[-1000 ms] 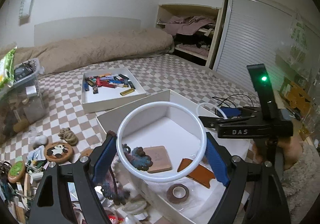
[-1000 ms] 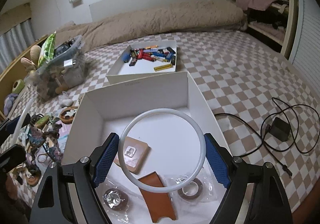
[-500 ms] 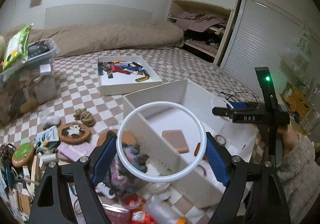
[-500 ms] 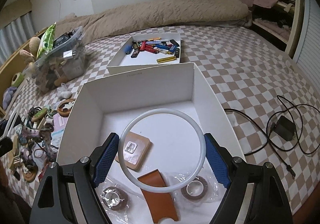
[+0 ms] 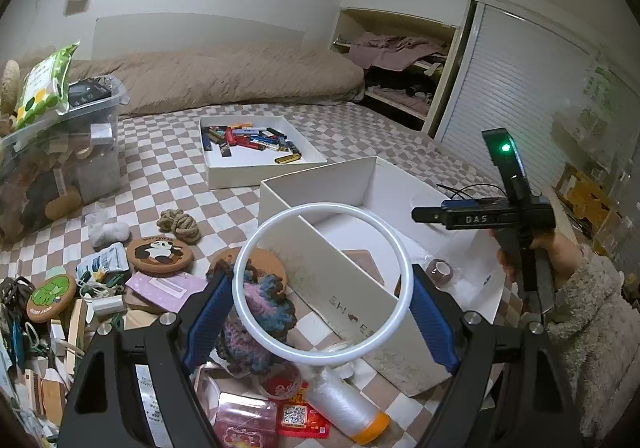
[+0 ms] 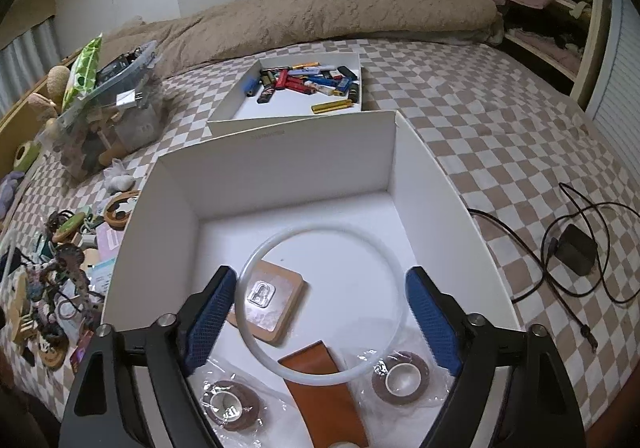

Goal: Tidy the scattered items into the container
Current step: 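Lower the right gripper's ring into the box and open it while the left holds its ring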

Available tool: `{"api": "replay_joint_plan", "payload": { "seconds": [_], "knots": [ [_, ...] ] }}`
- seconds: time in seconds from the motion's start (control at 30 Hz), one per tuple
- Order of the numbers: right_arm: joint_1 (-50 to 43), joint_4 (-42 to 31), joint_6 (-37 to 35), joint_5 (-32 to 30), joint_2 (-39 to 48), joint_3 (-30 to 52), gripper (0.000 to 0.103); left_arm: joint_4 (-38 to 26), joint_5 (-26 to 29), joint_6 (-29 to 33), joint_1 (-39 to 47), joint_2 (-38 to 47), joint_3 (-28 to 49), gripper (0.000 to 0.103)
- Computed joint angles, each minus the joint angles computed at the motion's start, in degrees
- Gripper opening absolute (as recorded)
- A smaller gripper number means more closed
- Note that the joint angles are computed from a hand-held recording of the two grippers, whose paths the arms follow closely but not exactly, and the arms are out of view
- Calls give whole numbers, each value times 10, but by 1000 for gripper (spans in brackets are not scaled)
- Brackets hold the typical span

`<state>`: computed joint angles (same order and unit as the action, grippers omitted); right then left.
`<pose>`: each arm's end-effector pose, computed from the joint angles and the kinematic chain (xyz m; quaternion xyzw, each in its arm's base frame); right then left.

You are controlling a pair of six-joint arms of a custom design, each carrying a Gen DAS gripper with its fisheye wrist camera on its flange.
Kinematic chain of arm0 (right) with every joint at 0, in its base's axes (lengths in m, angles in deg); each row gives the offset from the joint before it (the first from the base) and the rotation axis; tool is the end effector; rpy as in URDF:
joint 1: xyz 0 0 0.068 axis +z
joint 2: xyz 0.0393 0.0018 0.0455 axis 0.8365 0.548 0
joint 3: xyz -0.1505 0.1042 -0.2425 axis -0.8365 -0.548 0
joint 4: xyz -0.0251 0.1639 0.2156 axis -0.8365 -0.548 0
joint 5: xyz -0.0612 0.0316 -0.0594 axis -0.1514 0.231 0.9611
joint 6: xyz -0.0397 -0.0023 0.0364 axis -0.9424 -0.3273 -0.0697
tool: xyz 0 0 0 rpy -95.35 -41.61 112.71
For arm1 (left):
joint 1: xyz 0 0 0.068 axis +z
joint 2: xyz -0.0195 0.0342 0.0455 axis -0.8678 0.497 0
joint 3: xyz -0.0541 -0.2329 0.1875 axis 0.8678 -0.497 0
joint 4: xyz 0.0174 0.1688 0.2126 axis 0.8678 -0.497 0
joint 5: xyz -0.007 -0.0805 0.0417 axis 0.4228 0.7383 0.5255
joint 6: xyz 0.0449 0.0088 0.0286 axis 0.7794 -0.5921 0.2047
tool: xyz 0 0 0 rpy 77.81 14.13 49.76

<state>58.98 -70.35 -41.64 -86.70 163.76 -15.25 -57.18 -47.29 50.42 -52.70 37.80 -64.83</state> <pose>0.3342 0.0199 0.0934 -0.1225 0.9372 0.0752 0.3180 0.2108 0.0104 0.1392 0.0783 0.8742 -0.1818 0.4433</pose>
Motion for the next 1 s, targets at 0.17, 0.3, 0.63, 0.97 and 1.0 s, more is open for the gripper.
{"api": "replay_joint_plan", "payload": {
  "seconds": [0.17, 0.3, 0.63, 0.97, 1.0],
  "knots": [
    [1, 10, 9, 2, -7, -12, 103, 15, -1, -3, -12, 11, 0, 84],
    [-5, 3, 21, -41, -32, -25, 103, 13, -19, -3, -30, 27, 8, 84],
    [11, 5, 9, -74, -85, -64, 103, -109, -71, 63, -17, 92, 44, 84],
    [17, 7, -1, -87, -102, -83, 103, -278, -99, 190, 74, 39, 16, 85],
    [19, 8, -1, -87, -104, -86, 103, -297, -104, 207, 87, 28, 15, 85]
  ]
}}
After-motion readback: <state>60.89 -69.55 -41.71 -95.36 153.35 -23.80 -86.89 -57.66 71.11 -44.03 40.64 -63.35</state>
